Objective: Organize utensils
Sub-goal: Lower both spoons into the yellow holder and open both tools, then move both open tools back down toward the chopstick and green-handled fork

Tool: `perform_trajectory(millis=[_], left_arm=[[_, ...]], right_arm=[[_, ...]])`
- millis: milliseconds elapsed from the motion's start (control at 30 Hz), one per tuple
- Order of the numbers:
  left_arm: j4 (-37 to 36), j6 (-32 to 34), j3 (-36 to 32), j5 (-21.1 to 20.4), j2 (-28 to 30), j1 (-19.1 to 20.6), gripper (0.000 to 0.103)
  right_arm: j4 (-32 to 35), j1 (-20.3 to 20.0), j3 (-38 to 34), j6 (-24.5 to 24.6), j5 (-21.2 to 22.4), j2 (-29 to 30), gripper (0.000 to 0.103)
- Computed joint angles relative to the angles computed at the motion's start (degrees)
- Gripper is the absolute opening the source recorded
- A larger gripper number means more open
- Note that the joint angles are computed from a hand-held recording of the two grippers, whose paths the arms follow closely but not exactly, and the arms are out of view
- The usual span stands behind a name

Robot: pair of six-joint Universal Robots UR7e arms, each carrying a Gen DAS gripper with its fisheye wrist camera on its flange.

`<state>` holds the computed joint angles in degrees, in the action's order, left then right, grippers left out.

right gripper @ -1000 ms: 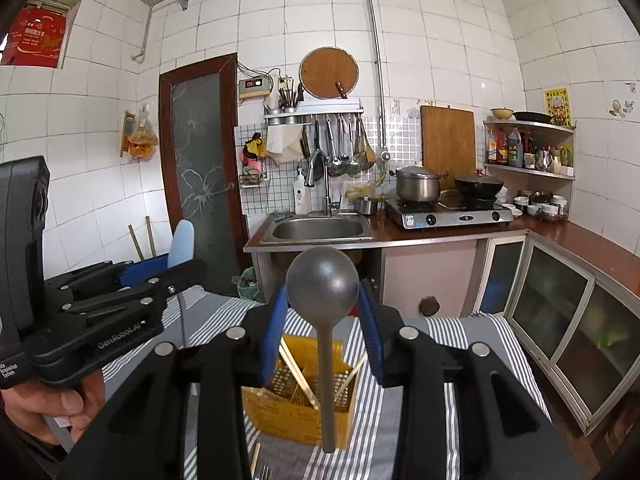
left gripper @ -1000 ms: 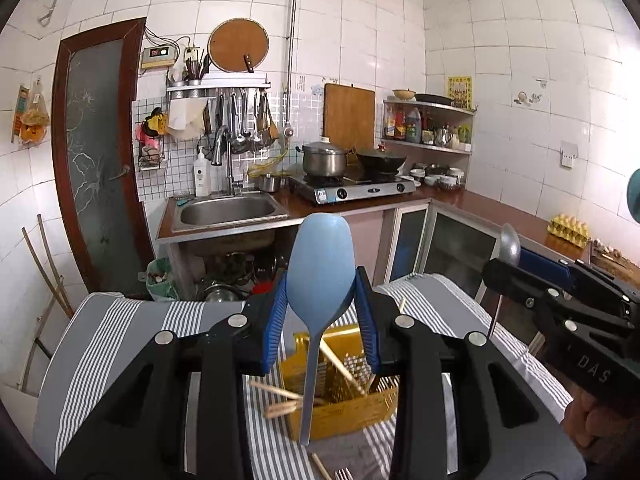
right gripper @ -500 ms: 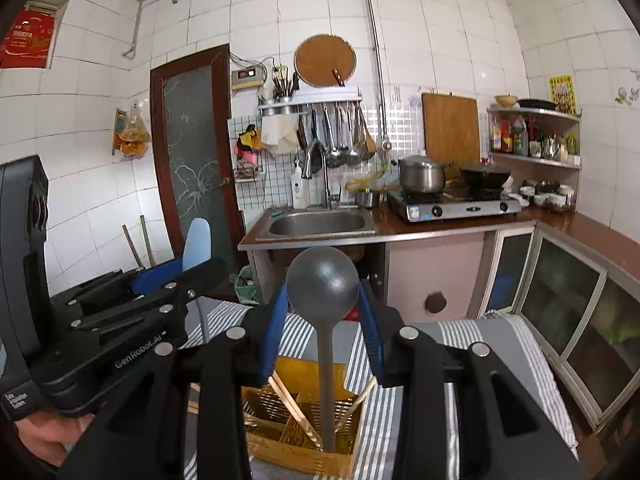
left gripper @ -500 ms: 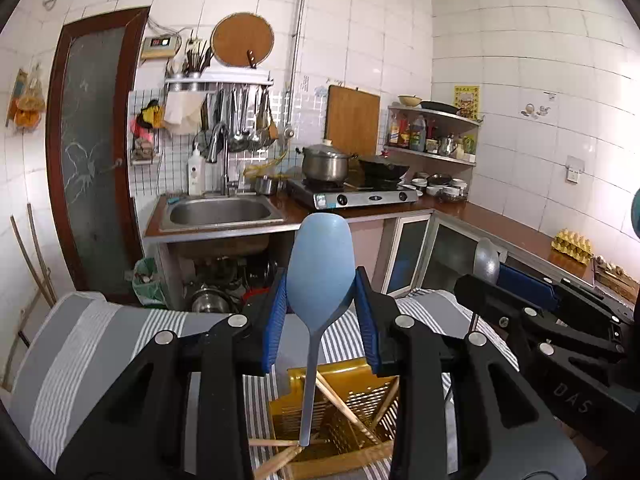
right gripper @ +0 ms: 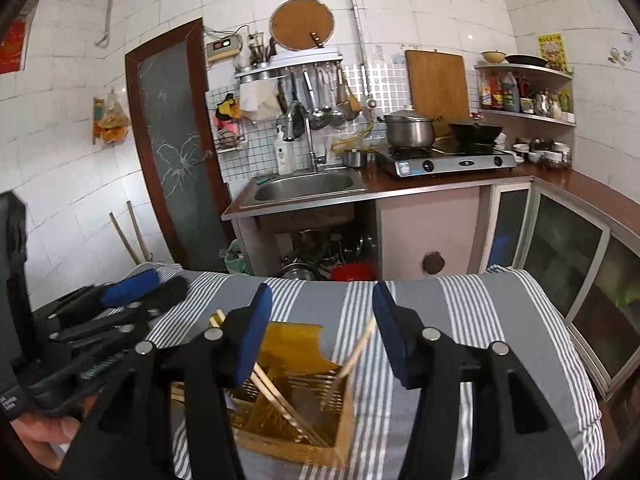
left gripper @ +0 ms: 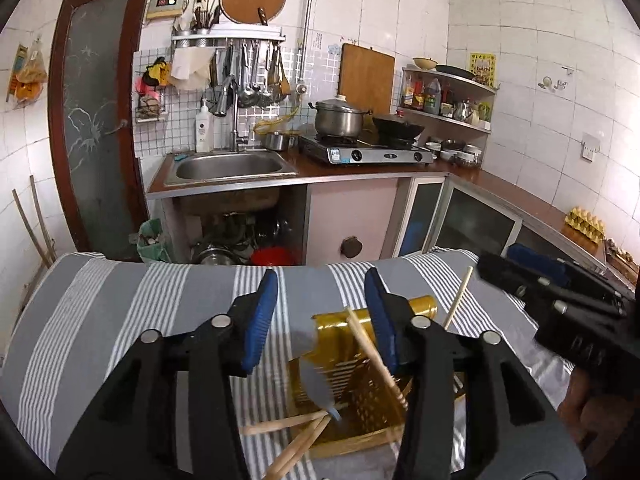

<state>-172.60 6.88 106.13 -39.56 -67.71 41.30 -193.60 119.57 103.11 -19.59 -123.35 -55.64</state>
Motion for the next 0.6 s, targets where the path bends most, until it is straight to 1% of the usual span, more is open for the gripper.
perform_trajectory(millis=[167, 233, 367, 433, 533, 600], left_arm=[[4.24, -4.47, 4.56, 2.93, -5.56, -1.92, 0.046], [4.86, -5.11, 6.65, 4.37, -7.68, -2.84, 0.047], [8.96, -9.70, 11.93, 6.28, -13.88, -4.85, 0.050], [10.47, -11.30, 14.31, 7.13, -16.34, -5.60, 0.050], [15.54, -16.90, 19.08, 9.02, -21.74, -7.09, 0.050], [20.33, -21.49, 22.48, 10.68, -25.58, -8.21, 0.050]], right_arm=[[-0.80, 1.10, 4.11, 0.73, -2.53, -3.07, 0.052], [-1.00, 1.66, 5.77, 0.75, -3.60, -3.99, 0.052], [-1.56, 3.08, 10.17, 2.33, -5.36, -6.08, 0.052], [-2.09, 3.87, 11.89, 2.96, -6.52, -6.58, 0.052], [-1.95, 5.21, 15.56, 4.04, -8.14, -7.33, 0.053], [-0.69, 5.87, 17.98, 6.22, -8.94, -7.70, 0.053]])
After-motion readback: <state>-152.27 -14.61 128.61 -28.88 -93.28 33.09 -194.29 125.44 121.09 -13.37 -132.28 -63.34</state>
